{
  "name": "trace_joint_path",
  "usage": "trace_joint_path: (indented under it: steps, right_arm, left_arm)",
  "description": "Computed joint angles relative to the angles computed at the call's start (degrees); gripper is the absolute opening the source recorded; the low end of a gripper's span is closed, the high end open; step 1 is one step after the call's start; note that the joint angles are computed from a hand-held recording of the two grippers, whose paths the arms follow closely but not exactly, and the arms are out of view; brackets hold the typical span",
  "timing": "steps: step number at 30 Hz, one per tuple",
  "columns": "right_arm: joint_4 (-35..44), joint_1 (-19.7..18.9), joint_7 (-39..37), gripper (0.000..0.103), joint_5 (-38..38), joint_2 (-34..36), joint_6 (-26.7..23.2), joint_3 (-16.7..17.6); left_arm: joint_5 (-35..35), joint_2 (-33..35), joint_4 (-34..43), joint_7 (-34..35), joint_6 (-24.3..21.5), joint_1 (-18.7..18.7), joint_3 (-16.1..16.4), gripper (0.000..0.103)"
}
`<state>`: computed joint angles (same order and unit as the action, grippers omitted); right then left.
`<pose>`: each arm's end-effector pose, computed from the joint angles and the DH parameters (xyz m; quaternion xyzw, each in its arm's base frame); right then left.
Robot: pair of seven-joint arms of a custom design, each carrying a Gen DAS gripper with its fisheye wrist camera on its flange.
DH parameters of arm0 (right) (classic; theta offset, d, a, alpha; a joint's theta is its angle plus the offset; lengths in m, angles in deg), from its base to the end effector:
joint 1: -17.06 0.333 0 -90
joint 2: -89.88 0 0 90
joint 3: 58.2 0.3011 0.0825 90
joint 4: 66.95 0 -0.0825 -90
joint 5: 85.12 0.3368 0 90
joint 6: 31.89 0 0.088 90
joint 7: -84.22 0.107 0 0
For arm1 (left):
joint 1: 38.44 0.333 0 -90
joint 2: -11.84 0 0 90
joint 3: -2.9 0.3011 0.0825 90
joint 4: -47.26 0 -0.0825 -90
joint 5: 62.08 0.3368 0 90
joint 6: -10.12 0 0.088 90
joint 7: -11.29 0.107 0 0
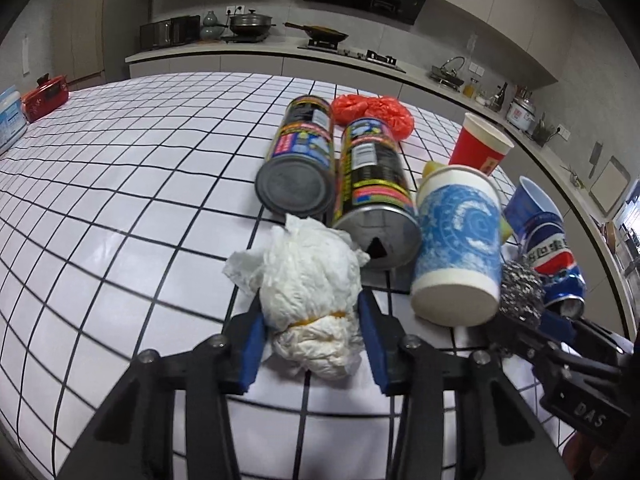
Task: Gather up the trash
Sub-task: 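Grasp the steel wool scrubber with the right gripper while the left grasps the crumpled tissue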
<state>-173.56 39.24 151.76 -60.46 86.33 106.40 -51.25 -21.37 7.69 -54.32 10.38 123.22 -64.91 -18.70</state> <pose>0.4734 0.2686 0.6065 -0.8445 0.4085 -0.0621 0.3408 0.3747 -0.3653 0.6120 -0.8099 0.4557 -0.2570 0.2650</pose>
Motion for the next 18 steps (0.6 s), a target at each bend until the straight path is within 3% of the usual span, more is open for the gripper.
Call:
trace_joint_path:
  steps: [18]
  right_arm:
    - [-2.47,-0.24,-4.91,0.046,3.30,-3.88,-0.94,-0.81]
  left_arm:
    - [2.71,1.40,4.36,-3.55,-9.66,-4.16,-2.39,0.045]
